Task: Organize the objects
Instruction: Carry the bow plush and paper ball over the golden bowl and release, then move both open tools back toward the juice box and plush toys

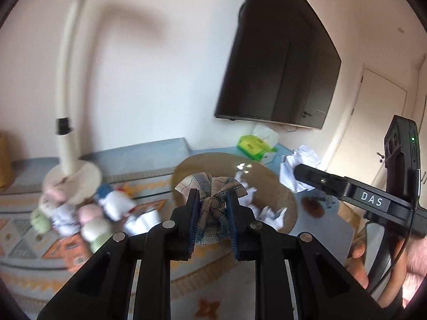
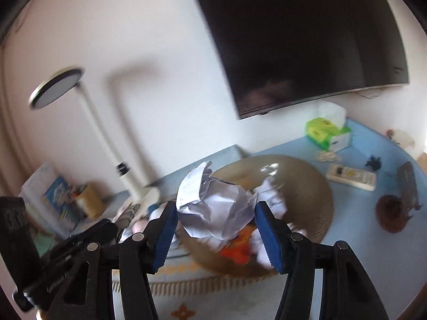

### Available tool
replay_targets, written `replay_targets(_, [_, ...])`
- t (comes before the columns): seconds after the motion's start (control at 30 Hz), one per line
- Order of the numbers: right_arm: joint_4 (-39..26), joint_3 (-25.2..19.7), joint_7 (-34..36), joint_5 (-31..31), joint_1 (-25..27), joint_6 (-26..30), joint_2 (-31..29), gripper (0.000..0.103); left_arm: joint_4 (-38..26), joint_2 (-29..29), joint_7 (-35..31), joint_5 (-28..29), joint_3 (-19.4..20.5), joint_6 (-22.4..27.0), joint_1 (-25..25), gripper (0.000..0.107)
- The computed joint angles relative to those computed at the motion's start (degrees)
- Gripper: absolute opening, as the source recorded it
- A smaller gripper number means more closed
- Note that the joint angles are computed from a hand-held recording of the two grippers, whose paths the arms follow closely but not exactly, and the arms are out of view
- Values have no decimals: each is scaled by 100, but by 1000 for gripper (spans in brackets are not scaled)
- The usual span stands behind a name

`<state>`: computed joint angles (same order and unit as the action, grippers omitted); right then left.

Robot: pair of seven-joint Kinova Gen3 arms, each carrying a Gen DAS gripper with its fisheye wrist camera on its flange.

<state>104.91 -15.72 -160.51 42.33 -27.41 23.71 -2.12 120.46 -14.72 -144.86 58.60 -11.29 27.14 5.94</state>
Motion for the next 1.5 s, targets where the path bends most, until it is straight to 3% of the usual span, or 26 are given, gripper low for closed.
replay_targets(0.17, [-239,343,742,-944,128,-205,299,59,-340,791,-636,826,217,-3,102,18])
replay_targets(0.23, [-375,534,1082,-1311,58,-132,453,78,-484,1033,-568,758,268,-59,174,36])
replay_targets(0.37, [-574,269,1822,-2199,538,66,742,83,-604,1323,157,-20,939,-490,-238,81])
replay_targets(0.43, [-423,560,1925,-2298,249,6,654,83,-440,1168,150,-26,903,-501,-329,82])
replay_targets(0.53, [-344,714,1641,-1898,-147,76,535,83,-82,726,-49,85,882,-514,-638,83])
replay_targets(0.63, [-362,533,1739,-1835,-256,7,423,83,400,-46,-22,-49,386,-595,-603,87])
replay_targets(0.7, [-464,182,1780,-1713,-224,-15,387,84,679,-577,319,-419,367,-798,-888,102])
replay_targets(0.8, [-514,168,1373,-1047,-728,-62,385,94,1083,-1353,932,-1085,317,-960,-1557,102])
replay_targets(0.9, [-425,421,748,-348,-1429,-194,553,97,1353,-1496,1384,-1683,130,-1047,-1977,102])
replay_targets(1.03, [-489,120,642,-229,-1503,-198,1278,96,1781,-1260,941,-1512,-892,-1345,-1325,102])
replay_targets(1.13, [-462,481,560,92,-1971,-259,1670,96,1900,-943,1058,-1823,-1248,-1720,-840,102])
replay_targets(1.23, [-370,869,392,261,-2321,-408,1798,96,1998,-748,1277,-2021,-978,-2006,-939,102])
replay_targets(1.4, [-193,1312,429,87,-2570,-783,1757,96,1899,-752,1711,-2558,-872,-1652,-1143,102])
replay_targets(1.5, [-299,1326,694,-218,-2607,-640,1805,96,1843,-686,1965,-2755,-962,-1552,-1111,102])
